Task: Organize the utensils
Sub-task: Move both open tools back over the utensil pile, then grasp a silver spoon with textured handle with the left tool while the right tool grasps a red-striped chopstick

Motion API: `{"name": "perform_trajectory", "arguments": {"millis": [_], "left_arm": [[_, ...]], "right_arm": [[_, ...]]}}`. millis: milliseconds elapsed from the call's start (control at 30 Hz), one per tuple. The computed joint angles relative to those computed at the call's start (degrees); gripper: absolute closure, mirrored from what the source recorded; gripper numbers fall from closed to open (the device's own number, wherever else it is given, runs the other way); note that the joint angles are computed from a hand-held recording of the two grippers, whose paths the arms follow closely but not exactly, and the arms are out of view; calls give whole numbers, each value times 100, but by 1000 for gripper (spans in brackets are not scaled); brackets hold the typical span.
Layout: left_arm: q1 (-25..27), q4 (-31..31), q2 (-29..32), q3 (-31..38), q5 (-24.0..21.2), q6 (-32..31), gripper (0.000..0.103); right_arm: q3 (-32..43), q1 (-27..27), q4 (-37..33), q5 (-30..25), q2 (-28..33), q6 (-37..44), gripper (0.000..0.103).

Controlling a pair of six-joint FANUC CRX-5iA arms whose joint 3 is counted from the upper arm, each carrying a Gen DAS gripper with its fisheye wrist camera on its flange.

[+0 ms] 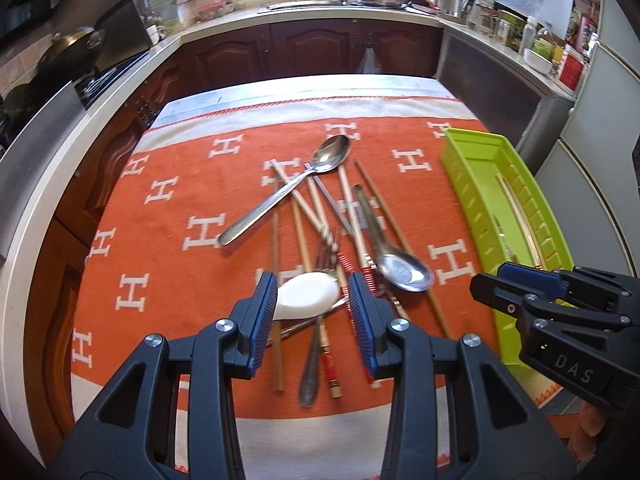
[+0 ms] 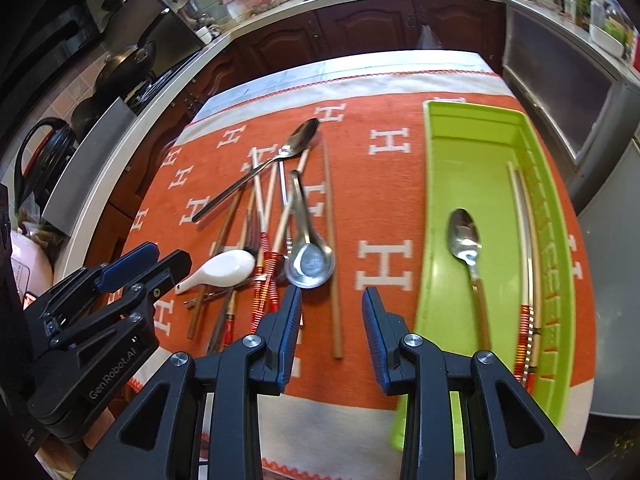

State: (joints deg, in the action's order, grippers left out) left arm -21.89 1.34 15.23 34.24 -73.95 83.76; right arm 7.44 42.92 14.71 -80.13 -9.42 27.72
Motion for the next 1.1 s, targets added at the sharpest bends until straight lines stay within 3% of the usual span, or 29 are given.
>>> {"name": "perform_trajectory", "arguments": {"millis": [333, 567, 800, 1100], "left_arm": [[251, -2, 113, -1, -59, -8, 69], [631, 490, 111, -259, 77, -262, 69], [1009, 712, 373, -158, -183, -200, 69], [1127, 876, 1209, 880, -591, -258, 69]], "right_arm": [[447, -134, -293, 93, 508, 452, 72], [708, -338, -514, 124, 837, 703, 72], [900, -500, -646, 213, 1102, 928, 72], [1097, -780, -905, 386, 1406, 1234, 73]]}}
